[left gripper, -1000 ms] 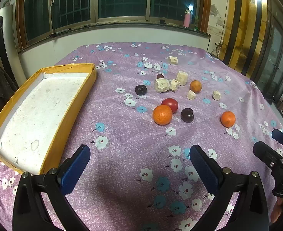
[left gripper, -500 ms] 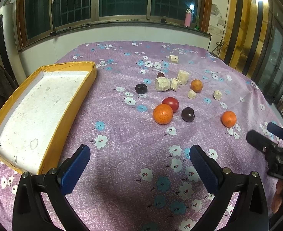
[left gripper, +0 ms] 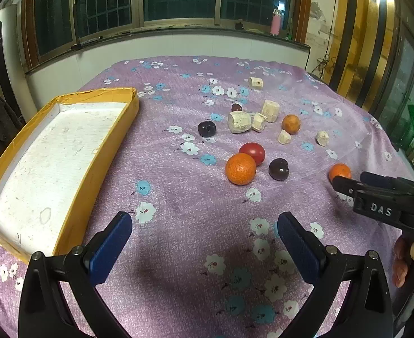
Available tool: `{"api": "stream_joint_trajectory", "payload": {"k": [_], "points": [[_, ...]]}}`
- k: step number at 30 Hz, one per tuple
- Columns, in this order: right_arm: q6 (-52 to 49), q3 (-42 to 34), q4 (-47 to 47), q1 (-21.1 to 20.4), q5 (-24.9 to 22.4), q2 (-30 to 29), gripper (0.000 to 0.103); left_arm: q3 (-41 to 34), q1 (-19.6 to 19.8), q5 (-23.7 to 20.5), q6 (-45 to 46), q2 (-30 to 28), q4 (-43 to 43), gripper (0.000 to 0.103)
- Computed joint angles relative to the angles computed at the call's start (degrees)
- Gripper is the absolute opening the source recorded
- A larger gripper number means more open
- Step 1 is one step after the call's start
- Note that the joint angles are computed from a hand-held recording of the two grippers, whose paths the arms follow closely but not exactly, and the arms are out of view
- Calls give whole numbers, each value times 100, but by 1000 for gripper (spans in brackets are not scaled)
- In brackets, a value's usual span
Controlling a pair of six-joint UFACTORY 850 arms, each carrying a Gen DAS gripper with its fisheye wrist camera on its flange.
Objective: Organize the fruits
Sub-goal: 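Grasp the large orange with the right gripper while the left gripper grasps a small orange, then carry the large orange into the tray and open the right gripper while the left releases its orange there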
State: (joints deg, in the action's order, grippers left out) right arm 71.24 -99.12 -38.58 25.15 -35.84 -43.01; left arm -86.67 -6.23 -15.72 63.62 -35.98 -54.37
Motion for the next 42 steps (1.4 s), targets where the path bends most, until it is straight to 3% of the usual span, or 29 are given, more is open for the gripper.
{"api": "stream_joint_trajectory", "payload": {"k": [4, 8, 10, 17, 19, 24, 25, 27, 29, 33, 38, 42], "points": [[-367, -354, 321, -68, -211, -262, 68, -185, -42, -21, -471, -132, 494, 103], [-584, -460, 670, -158, -169, -389, 36, -439, -105, -42, -1088, -317, 1106, 102], [-457, -414, 518, -146, -122, -368, 35, -651, -129, -177, -1465, -466, 1414, 102], [385, 172, -87, -150, 695, -81, 35, -1247, -283, -382, -2217, -865, 2046, 100], [580, 330, -229, -174, 950, 6, 35, -1389, -343, -330, -2567, -981, 2441, 95], [1053, 498, -773, -177, 1264, 114, 35, -1908, -412, -680, -3441, -1355, 3326, 66], [1079, 520, -806, -182, 1321, 124, 35, -1826, -424, -506, -3361, -1312, 3241, 62], [1104, 544, -868, -190, 1401, 133, 35, -1804, -428, -482, -3106, -1303, 3002, 44], [1219, 595, -999, -194, 1461, 168, 35, -1828, -411, -505, -2807, -1315, 2746, 32], [1428, 646, -1303, -163, 1501, 203, 35, -1724, -360, -632, -2454, -1213, 2416, 32], [1498, 633, -1456, -129, 1413, 193, 35, -1007, -166, -469, -1217, -685, 1124, 32], [1510, 602, -1478, -118, 1327, 174, 35, -431, -5, -200, -834, -284, 691, 32]]}}
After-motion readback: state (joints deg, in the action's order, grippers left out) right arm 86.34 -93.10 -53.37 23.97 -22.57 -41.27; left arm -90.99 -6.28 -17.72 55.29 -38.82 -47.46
